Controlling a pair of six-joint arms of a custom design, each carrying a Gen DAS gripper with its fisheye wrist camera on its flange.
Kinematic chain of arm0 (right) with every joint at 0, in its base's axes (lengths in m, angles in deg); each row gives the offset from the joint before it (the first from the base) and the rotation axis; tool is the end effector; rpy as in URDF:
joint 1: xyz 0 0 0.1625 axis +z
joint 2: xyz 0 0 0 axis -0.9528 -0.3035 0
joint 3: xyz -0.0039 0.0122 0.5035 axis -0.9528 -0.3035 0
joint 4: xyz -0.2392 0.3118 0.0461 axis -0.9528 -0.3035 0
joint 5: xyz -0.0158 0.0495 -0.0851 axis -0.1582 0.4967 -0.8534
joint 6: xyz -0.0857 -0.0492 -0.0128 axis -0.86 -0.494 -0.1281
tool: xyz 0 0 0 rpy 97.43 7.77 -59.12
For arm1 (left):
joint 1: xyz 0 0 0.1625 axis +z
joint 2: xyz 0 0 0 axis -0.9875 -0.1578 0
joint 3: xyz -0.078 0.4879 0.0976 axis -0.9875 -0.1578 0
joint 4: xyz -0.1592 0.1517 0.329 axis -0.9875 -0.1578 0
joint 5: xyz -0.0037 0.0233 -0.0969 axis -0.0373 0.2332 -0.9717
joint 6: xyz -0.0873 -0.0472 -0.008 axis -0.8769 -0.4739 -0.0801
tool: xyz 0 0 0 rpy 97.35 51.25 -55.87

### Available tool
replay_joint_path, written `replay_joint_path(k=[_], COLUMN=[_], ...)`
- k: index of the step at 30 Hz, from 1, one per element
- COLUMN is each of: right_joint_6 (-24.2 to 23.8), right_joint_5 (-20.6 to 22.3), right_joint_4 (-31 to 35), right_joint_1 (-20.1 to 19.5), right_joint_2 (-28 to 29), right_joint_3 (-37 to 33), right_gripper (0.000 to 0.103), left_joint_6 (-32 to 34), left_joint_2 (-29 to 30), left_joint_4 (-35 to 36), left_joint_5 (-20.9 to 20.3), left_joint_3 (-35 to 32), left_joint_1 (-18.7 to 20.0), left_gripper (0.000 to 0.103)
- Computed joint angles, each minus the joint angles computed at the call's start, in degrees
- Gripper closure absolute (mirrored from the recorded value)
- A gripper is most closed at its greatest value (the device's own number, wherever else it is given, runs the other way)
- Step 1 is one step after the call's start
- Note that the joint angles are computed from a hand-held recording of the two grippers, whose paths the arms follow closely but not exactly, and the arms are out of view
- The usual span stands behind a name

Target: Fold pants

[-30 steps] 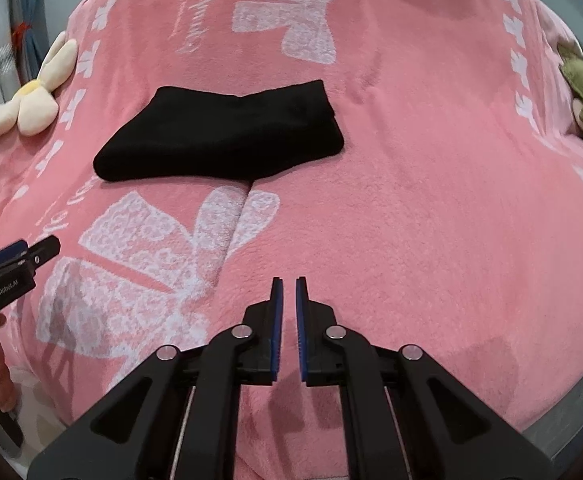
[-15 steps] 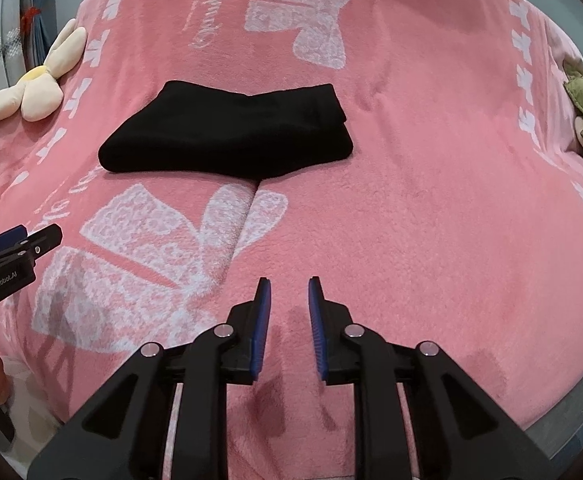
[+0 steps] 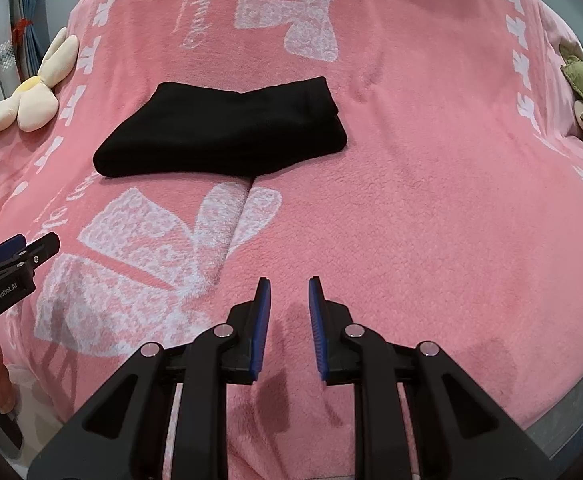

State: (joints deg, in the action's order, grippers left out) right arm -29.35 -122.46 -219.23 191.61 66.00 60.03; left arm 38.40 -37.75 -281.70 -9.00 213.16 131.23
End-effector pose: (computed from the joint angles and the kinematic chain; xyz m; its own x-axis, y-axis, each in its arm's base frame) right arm 0.2516 -0.3243 0.0299 -0.7494 -0.0571 0.6597 -0.4912 0.7160 -0.4961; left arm -0.0176 -0.3665 0.2084 -0.6523 -0.0310 -0.7573 0.5511 0.6666 -0.5019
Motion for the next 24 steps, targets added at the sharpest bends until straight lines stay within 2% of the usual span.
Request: replay_joint_path(k=[24], right_joint_6=[0.17], right_joint_5=[-0.01], right_joint_4=[0.07], right_joint_1=[-0.10], right_joint_2=[0.07], right_joint_3=[-0.14], right_gripper=[0.084], left_joint_6=[-0.44], left_joint_2=[1.82], left_joint_4=[-1.00], left_joint_5=[1.56], left_joint_3=[0.36], left_joint_1=[-0.73], left_gripper=[0.032])
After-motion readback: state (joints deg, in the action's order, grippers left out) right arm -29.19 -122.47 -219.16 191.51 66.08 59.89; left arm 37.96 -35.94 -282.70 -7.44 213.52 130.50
